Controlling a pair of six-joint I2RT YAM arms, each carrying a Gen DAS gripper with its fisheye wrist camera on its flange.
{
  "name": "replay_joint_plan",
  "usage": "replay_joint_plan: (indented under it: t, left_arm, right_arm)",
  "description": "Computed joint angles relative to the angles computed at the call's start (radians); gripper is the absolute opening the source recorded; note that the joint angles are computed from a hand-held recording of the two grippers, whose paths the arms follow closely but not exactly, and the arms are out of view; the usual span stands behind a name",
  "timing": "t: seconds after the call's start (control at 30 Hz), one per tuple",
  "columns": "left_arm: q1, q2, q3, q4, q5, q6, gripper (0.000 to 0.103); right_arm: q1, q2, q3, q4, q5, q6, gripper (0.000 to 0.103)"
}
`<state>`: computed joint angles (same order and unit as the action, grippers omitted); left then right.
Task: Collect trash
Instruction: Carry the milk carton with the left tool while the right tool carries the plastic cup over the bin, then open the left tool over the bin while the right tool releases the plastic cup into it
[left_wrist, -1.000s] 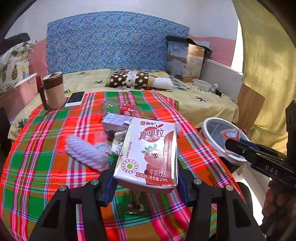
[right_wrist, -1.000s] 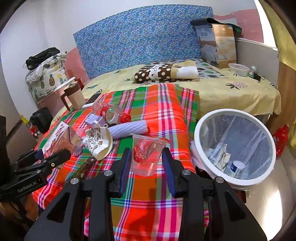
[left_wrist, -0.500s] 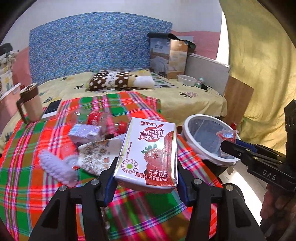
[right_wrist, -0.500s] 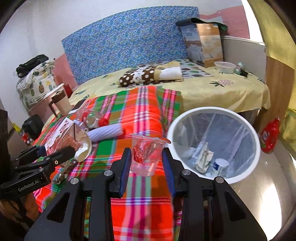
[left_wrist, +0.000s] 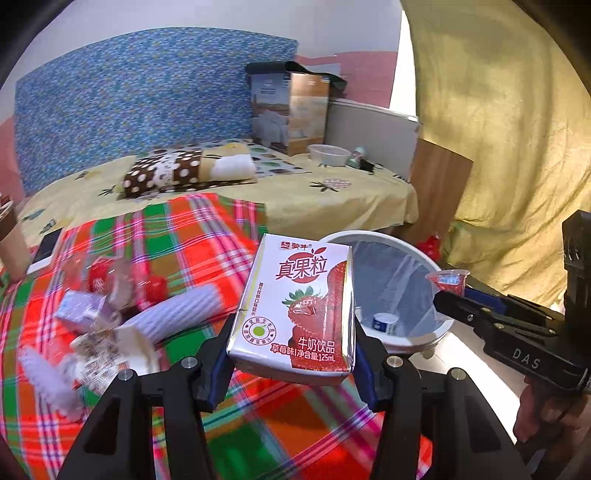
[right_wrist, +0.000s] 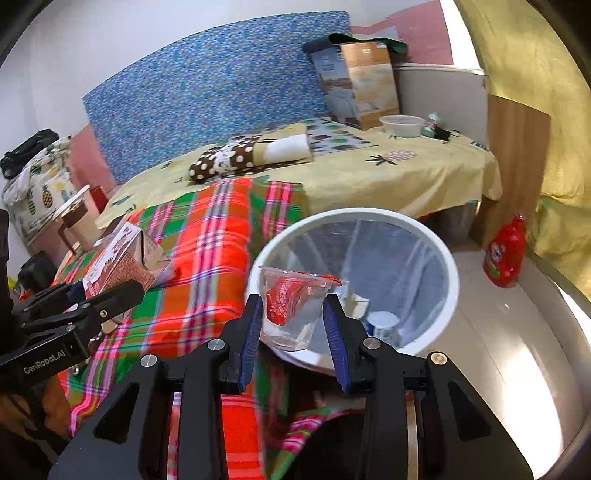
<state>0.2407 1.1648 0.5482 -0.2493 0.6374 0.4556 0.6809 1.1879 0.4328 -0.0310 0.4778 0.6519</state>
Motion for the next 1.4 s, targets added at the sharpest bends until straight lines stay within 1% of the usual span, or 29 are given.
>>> replay_joint_plan:
  t: [0.13, 0.23, 0.43, 0.67, 1.0, 1.1, 1.27, 1.4]
  left_arm:
    - [-0.104, 0.03, 0.002, 0.059, -0.042, -0.06, 0.055]
    - [-0.178, 0.081, 0.014, 0.105, -0.07, -0.099, 0.055]
    - [-0.279, 0.166, 0.032, 0.17, -0.113, -0.144, 0.055]
    - [-0.367, 0.275, 0.072, 0.214, -0.15, -0.178, 0.055]
    - [-0.418, 0.364, 0.108, 0.241, -0.187, -0.199, 0.055]
    - [-0.424, 0.369, 0.109, 0.25, -0.194, -0.204, 0.057]
    - [-0.43, 0.368, 0.111, 0.26, -0.2, -0.216, 0.057]
    - [-0.414, 0.354, 0.109, 0.253, -0.189, -0.218, 0.057]
  right_arm:
    - [-0.048, -0.001, -0.013, 0.011, -0.027, -0.016, 0.037]
    - [-0.089, 0.01, -0.019, 0.02, -0.056, -0.03, 0.037]
    - [-0.169, 0.016, -0.043, 0.032, -0.113, -0.062, 0.037]
    - [-0.237, 0.029, -0.052, 0.035, -0.165, -0.089, 0.037]
    - [-0.284, 0.086, -0.036, 0.042, -0.215, -0.124, 0.037]
    - [-0.29, 0.08, -0.043, 0.045, -0.219, -0.124, 0.037]
    - [-0.3, 0.061, -0.056, 0.049, -0.223, -0.123, 0.037]
    - [-0.28, 0.043, -0.058, 0.042, -0.204, -0.116, 0.037]
